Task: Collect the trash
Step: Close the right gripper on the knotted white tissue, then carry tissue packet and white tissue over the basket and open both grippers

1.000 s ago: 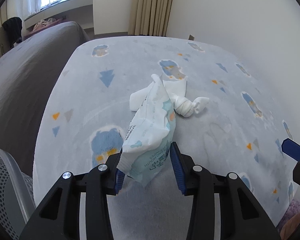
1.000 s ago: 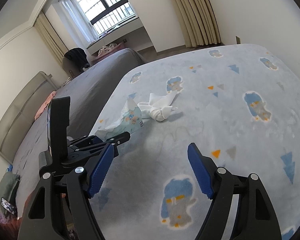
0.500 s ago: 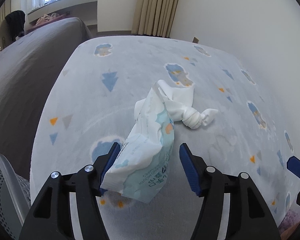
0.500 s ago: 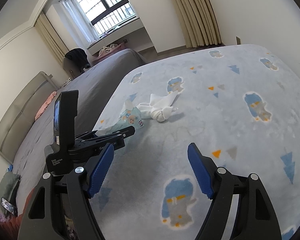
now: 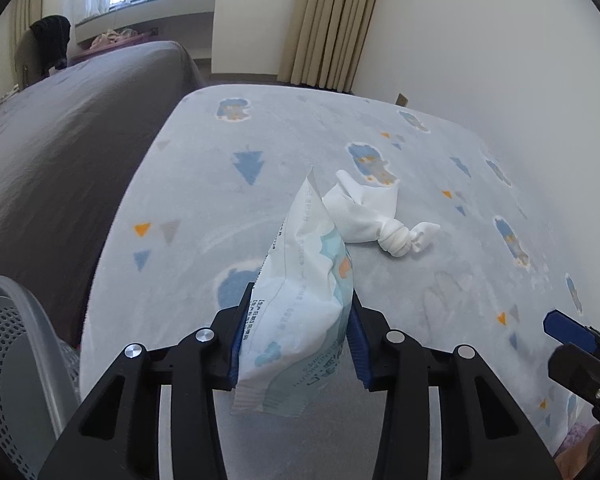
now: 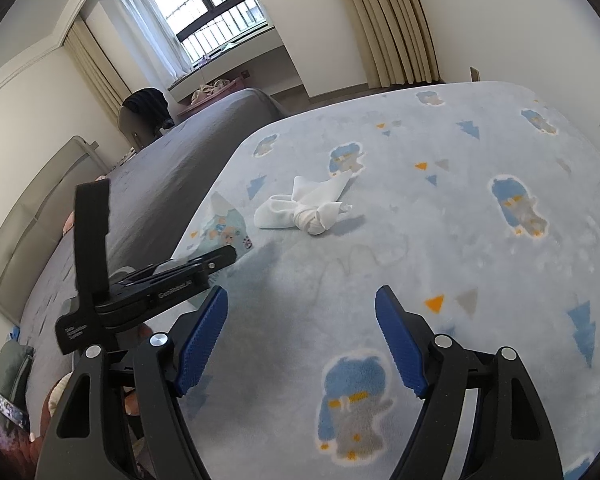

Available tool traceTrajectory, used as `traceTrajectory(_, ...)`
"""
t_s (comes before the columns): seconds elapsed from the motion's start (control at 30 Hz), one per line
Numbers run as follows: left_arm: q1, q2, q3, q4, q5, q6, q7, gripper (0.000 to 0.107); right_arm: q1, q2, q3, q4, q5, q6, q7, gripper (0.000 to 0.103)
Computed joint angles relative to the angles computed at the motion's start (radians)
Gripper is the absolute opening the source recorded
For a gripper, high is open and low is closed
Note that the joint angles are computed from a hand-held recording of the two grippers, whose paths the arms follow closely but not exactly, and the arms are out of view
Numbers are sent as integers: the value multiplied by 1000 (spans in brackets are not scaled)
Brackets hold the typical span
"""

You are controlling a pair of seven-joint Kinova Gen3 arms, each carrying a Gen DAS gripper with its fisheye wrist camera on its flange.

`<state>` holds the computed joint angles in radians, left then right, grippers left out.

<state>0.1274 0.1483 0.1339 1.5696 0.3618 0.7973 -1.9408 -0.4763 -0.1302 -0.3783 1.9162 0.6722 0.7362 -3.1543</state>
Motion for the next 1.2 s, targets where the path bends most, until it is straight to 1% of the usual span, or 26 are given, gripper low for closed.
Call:
traceTrajectory(0.1, -28, -34, -12, 24, 33, -1, -40, 41, 4, 22, 33, 0, -36, -59, 41, 73)
traceTrajectory(0.2, -45, -71, -30, 48, 40, -10, -65, 41, 15, 46, 67, -5, -84, -122, 86, 73)
traceTrajectory(0.27, -57, -93, -43, 60, 46, -11, -82, 41, 9, 65, 80, -23, -84, -121, 96, 73)
traceTrajectory(0.33, -64, -115, -56, 74, 42, -19, -91, 41, 1, 107, 69, -73, -41, -59, 98, 73)
traceTrajectory(0.4, -72, -136, -68, 88, 46, -25, -104, 41, -31, 151, 84, -126, -7, 3, 118, 73)
traceTrajectory(0.47, -78, -159, -80, 105, 40, -37, -109, 41, -53, 200, 111, -183, 2, 49, 167, 73)
traceTrajectory(0.57, -83, -192, -94, 128, 10, -53, -88, 41, -72, 255, 156, -243, -10, 77, 242, 73)
traceTrajectory(0.67, -86, -217, -97, 147, -61, -77, -26, 41, -92, 315, 198, -309, -27, 122, 317, 73)
traceTrajectory(0.73, -90, -227, -102, 156, -95, -85, 6, 41, -91, 340, 224, -333, -58, 114, 361, 73)
traceTrajectory(0.9, -106, -243, -118, 168, -148, -86, 59, 41, -130, 410, 279, -410, -74, 171, 437, 73)
traceTrajectory(1.0, -113, -247, -136, 169, -135, -72, 53, 41, -152, 445, 304, -446, -75, 212, 455, 72)
traceTrajectory(1.03, -117, -251, -138, 173, -137, -73, 57, 41, -160, 450, 313, -447, -71, 218, 450, 65)
traceTrajectory(1.07, -120, -256, -140, 179, -138, -76, 60, 41, -168, 454, 321, -451, -65, 227, 442, 54)
traceTrajectory(1.1, -123, -259, -143, 183, -140, -77, 63, 41, -172, 454, 326, -450, -62, 230, 438, 49)
traceTrajectory(1.13, -126, -262, -142, 187, -147, -79, 72, 41, -170, 450, 328, -445, -65, 223, 437, 39)
traceTrajectory(1.17, -130, -263, -143, 191, -153, -79, 82, 41, -168, 444, 329, -438, -67, 214, 434, 36)
traceTrajectory(1.2, -134, -264, -147, 194, -155, -77, 88, 41, -170, 436, 330, -429, -66, 204, 423, 36)
